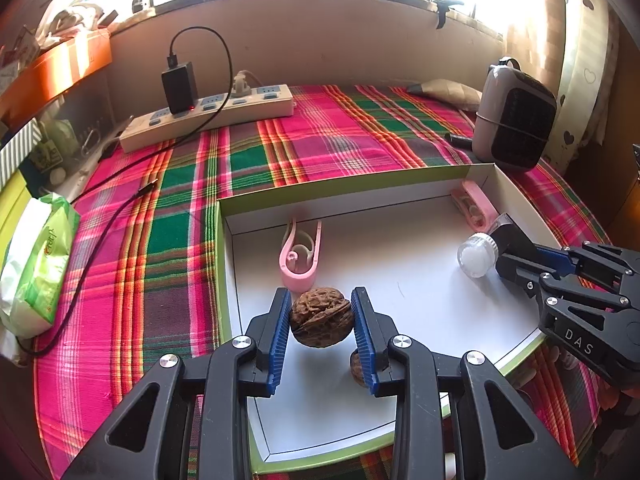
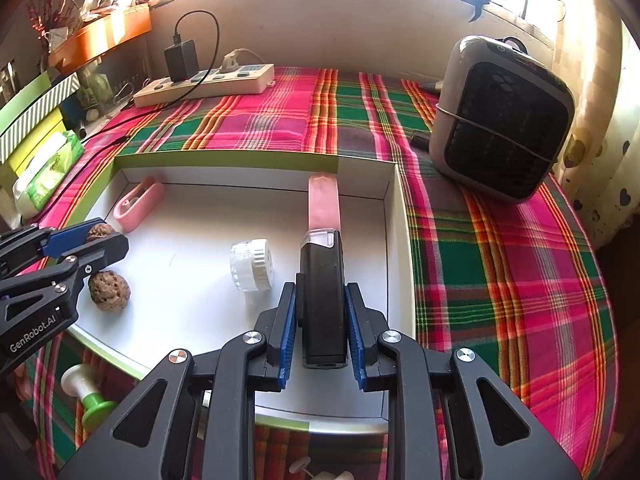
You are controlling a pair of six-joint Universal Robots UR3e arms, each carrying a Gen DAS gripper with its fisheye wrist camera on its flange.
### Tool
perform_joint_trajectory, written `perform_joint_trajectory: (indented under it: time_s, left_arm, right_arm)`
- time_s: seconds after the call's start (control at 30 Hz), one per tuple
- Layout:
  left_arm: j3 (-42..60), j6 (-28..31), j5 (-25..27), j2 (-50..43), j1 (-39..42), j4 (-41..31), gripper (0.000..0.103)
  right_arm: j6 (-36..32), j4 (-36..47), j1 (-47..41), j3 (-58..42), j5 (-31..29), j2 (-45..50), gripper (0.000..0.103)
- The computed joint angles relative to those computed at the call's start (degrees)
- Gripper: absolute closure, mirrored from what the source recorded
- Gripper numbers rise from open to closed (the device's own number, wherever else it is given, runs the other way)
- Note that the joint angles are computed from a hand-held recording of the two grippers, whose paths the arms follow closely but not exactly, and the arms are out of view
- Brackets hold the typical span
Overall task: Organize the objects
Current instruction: 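Carry the walnut and the black device over the white tray, then lower both held objects into the tray and open both tools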
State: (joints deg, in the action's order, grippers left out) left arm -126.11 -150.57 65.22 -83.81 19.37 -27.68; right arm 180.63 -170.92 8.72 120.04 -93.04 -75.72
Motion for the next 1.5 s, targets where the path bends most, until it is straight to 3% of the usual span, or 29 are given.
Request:
perform_joint_trajectory:
  time_s: [0.63,0.77,0.93,1.5]
  left_arm:
    - [0.25,0.09,-0.03,-0.02,-0.15,-1.17,0.074]
    - [-0.14,-0.05,-0.41,0.51,0.23,-1.36,0.073]
    - [-1.05,-0.48,-1.11,2.56,1.65,-2.21,0.068]
    - [-5.79,3.85,-7.46,16.6,9.51,-12.93,0.067]
  right_arm:
    - [0.16,-0.77,-0.29,0.56,0.05,-0.27,0.078]
    - [0.3,-1.25,-0.3,1.09,0.12,-0.8,0.069]
    - [0.66,-1.86,-0.38,2.07,0.49,-1.92,0.067]
    - [1.82,-4.36,-0.43,8.56,1.05,-9.0,0.063]
